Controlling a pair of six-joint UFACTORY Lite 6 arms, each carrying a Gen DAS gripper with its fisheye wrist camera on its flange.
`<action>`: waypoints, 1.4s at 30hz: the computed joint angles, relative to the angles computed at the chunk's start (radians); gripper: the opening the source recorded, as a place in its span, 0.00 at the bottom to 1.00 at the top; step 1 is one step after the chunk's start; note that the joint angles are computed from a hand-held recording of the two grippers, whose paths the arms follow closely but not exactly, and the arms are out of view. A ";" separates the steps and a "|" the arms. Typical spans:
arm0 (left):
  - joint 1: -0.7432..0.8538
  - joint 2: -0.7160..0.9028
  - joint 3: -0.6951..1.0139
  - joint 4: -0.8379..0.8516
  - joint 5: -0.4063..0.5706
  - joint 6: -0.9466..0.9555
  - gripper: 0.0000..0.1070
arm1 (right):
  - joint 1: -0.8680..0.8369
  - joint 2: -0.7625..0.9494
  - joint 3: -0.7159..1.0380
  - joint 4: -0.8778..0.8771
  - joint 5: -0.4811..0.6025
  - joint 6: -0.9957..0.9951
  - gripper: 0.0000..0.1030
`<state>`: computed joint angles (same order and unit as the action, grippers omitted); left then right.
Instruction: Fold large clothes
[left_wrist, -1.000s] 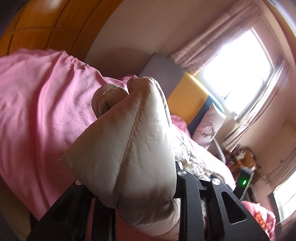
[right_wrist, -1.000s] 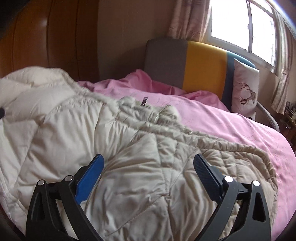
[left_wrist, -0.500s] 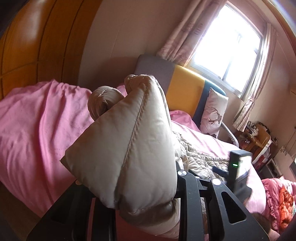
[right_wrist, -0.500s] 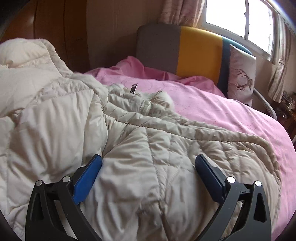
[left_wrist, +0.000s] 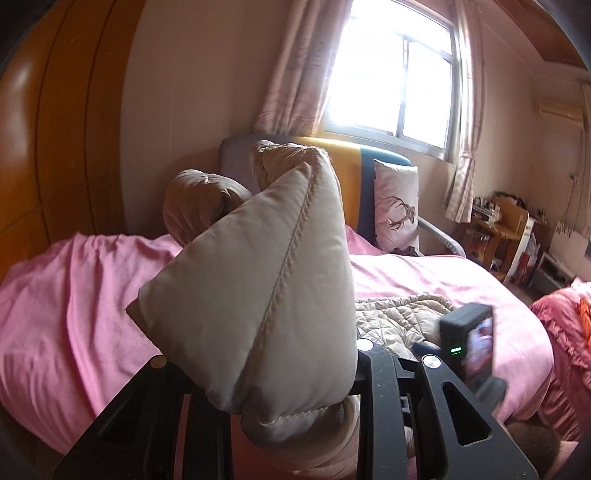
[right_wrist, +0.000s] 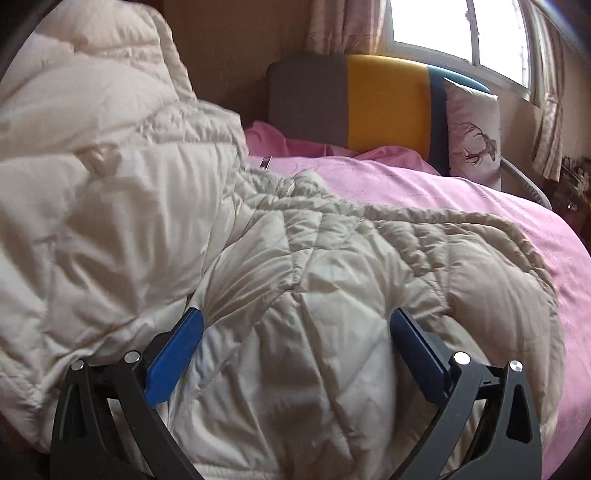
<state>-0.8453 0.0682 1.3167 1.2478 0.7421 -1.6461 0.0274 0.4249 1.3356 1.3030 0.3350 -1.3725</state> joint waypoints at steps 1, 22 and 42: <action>-0.002 0.015 0.016 0.002 -0.001 0.013 0.24 | -0.039 -0.039 -0.033 0.046 0.020 -0.034 0.98; -0.117 0.660 0.637 -0.075 -0.046 0.479 0.29 | -0.597 -0.144 -0.166 -0.097 0.351 0.244 0.98; -0.109 0.761 0.574 0.054 -0.309 0.481 0.69 | -0.182 -0.073 0.339 -0.751 0.224 0.552 0.97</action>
